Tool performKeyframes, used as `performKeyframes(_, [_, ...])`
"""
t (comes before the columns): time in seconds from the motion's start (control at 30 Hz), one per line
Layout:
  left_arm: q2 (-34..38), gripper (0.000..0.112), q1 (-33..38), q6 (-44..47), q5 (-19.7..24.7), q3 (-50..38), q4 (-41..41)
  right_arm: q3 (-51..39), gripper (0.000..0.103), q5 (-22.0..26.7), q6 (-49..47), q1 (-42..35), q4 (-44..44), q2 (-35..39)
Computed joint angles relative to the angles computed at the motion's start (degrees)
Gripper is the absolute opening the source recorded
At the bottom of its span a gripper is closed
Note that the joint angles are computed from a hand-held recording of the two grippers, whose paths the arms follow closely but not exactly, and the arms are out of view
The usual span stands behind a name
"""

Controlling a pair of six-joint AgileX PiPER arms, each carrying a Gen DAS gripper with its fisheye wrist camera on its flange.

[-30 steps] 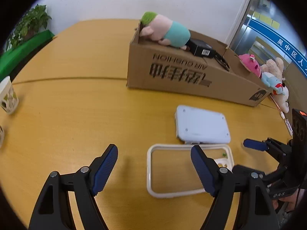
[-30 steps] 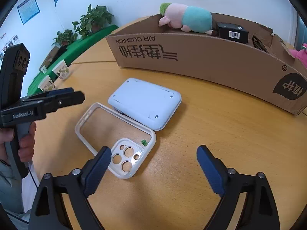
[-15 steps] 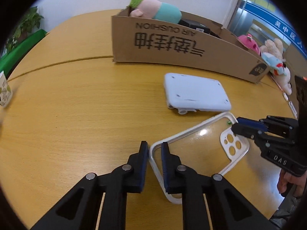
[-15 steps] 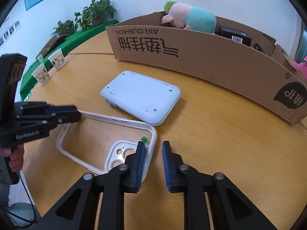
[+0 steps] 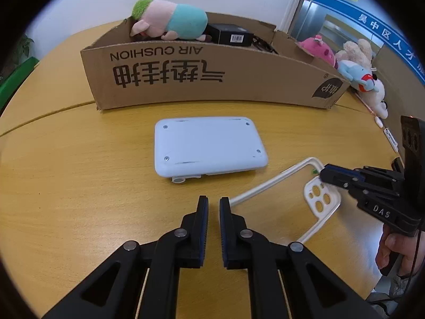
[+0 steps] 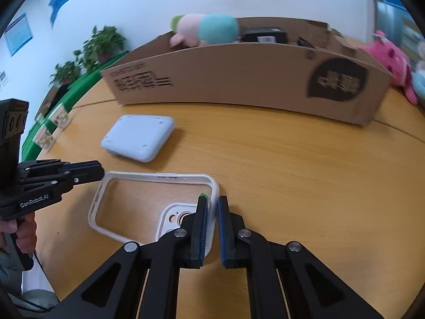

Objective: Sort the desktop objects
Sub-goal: 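Close the left gripper on the phone case rim while the right gripper grips it too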

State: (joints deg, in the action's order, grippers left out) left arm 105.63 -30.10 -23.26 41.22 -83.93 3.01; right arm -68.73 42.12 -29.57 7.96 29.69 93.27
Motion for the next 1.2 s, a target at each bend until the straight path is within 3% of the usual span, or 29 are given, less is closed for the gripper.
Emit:
performKeyframes(0.13, [0.77,0.008,-0.95,-2.98,5.19,-1.87,1.16,0.39,0.005,-0.33,0.03,-2.07,0.28,-0.37])
performKeyframes(0.23, [0.88,0.013,-1.56,-1.22,4.88,-1.33,-3.67,0.98,0.004,-1.87,1.61,-1.93,0.25,-0.76])
performKeyframes(0.33, [1.48,0.013,-2.91,-5.06,4.97,-1.89,-0.22,1.14,0.005,-3.89,5.36,-0.26,-2.83,-0.79])
performKeyframes(0.53, [0.11,0.013,-0.13,-0.68,3.62,-0.28,-7.99,1.28,0.004,-3.84,6.05,-0.49,-3.36,-0.97])
performKeyframes(0.57, [-0.45,0.016,0.29,0.24,3.32,0.25,-9.42,1.47,0.004,-4.02,6.12,-0.58,-3.27,-1.13])
performKeyframes(0.63, [-1.39,0.031,0.65,1.64,2.07,1.10,-11.73,1.60,0.004,-4.49,6.93,-0.43,-3.71,-1.10])
performKeyframes(0.7, [-1.90,0.057,1.15,3.74,-0.22,2.24,-15.35,1.60,0.004,-4.74,7.38,-0.34,-4.00,-0.95])
performKeyframes(0.77, [-1.12,0.060,1.40,5.47,-0.96,2.20,-18.92,1.86,0.004,-5.27,8.37,0.13,-4.69,-1.13])
performKeyframes(0.87, [0.48,0.057,-1.05,1.67,-0.43,0.60,-13.19,2.04,0.004,-5.14,7.97,0.45,-4.10,-1.32])
performKeyframes(0.93, [1.13,0.040,-1.82,0.53,0.35,-0.34,-11.13,2.40,0.004,-5.20,8.15,0.78,-4.32,-1.59])
performKeyframes(1.0, [1.51,0.016,-2.24,-2.31,1.34,-0.90,-7.70,2.77,0.005,-5.18,8.15,1.10,-4.36,-1.80])
performKeyframes(1.03, [1.29,0.010,-2.15,-3.25,1.26,-0.47,-6.59,3.11,0.005,-5.43,8.61,1.36,-4.93,-2.08])
performKeyframes(1.2, [0.98,0.009,-1.04,-1.88,-0.22,0.77,-8.45,4.27,0.006,-5.26,7.05,1.04,-3.39,-2.87])
